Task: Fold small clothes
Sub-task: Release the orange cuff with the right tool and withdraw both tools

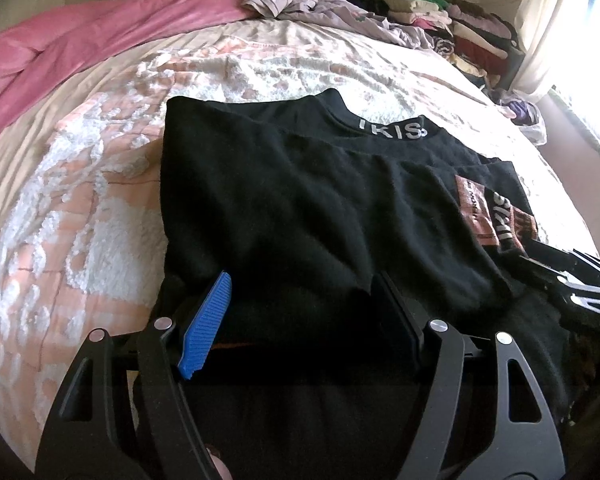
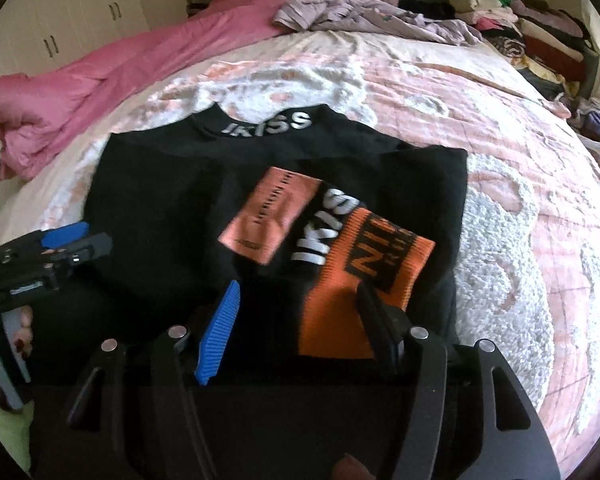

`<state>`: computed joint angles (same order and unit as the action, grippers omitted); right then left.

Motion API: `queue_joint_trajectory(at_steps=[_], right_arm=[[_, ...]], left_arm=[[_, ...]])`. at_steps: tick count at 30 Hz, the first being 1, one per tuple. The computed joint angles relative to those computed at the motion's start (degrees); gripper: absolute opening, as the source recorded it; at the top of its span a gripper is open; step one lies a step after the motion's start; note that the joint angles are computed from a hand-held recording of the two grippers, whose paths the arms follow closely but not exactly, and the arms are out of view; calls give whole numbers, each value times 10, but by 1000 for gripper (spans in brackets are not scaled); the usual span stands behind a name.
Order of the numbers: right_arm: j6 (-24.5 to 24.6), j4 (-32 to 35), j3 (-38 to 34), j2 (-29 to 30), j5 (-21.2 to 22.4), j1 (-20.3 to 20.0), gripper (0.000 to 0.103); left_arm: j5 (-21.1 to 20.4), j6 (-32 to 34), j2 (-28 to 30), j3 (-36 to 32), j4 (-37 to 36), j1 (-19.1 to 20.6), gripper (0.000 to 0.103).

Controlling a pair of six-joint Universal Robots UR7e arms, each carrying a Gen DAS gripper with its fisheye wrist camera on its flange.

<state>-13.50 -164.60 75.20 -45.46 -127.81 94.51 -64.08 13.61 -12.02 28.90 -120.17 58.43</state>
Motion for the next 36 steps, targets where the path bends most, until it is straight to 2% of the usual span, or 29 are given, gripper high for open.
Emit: queue_joint_trajectory(at_steps=[4,6,8,12,19,27,31,32,36], right_arm=[[-17,1,5,3,9,11,61],[-18,9,-2,11,-8,14,67],[2,38,-18,23,-41,13,67],[4,30,-13,25,-46,14,67],[14,-17,32,-4,1,11,76],[15,-65,67,-23,7,20,92],[19,-81,82,-33,15,21,93],[21,-83,85,-35,14,22,96],[27,-101,99,-42,16,24,98]], left_arm=[[4,7,-14,26,-13,-3,64],[6,10,-19,37,-18,-3,64],[6,11,-23,44,-21,-3,64],[8,14,-31,59,-31,-4,64],[1,7,-50,89,-43,-6,64],[-8,6,-74,127,-57,-12,65],[-6,3,-81,138,-61,-13,73],[-6,2,-83,142,-62,-14,75],[-4,0,-88,147,-66,-15,78]])
